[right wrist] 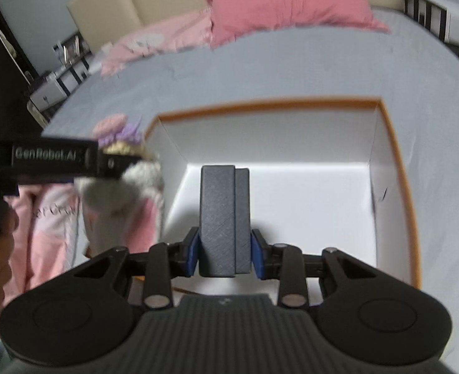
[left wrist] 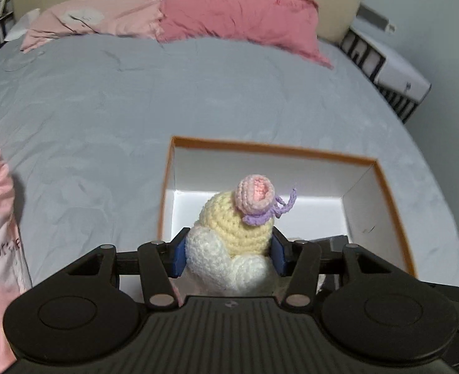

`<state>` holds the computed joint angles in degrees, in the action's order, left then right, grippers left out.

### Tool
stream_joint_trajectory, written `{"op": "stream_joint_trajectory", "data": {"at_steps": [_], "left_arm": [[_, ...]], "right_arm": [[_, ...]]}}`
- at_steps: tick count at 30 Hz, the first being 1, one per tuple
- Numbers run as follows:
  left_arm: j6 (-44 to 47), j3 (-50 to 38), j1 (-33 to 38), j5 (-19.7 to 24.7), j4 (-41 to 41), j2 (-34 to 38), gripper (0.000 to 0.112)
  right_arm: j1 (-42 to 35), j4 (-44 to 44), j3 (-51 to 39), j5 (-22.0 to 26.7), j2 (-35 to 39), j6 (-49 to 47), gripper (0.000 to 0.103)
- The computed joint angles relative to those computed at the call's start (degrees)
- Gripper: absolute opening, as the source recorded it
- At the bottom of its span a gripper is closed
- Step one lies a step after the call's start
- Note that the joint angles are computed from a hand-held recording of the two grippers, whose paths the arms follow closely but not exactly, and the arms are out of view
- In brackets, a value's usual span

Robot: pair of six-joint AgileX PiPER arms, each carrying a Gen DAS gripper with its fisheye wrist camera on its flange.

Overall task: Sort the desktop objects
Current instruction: 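Carry both items over the orange box and release them inside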

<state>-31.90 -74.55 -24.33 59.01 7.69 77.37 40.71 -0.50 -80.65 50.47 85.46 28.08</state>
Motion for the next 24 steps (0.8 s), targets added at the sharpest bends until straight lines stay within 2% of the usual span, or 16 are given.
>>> {"op": "stream_joint_trajectory", "data": {"at_steps": [5, 7, 11, 13, 17, 20, 24], "left_arm": [[1.05, 3.49, -0.58, 1.43, -0.74, 1.33, 0.060], [2.78, 5.17, -0.58, 3.00, -3.65, 1.46, 0.058], [-3.58, 7.70, -9.29, 5.40, 5.79, 1.06, 0.058], [-3.57, 6.75, -9.77, 6.34, 5.86, 1.98, 0.060], [-0.93, 2.26, -10.21, 10.08, 6.10, 6.02, 0.064], [-0.73, 3.17, -10.10, 9.94, 6.34, 4.85, 0.066], [1.86, 4.13, -7.78, 8.00, 3.78, 3.17, 0.066]], "right_arm": [[-1.61, 5.82, 1.80, 2.21, 1.39, -3.62, 0.035], [0.14, 3.33, 2.46, 3.09, 0.60, -2.82, 0.035], [0.34, 4.74, 2.20, 5.44, 0.21, -2.14, 0.035], [0.71, 3.87, 1.30, 5.87, 1.27, -1.79, 0.035], [-0.60, 7.51, -1.79, 6.95, 5.51, -3.75, 0.035], [1.46, 3.21, -4.73, 8.30, 8.36, -1.25, 0.035], [1.22, 3.09, -5.56, 8.85, 8.97, -1.83, 0.035]]}}
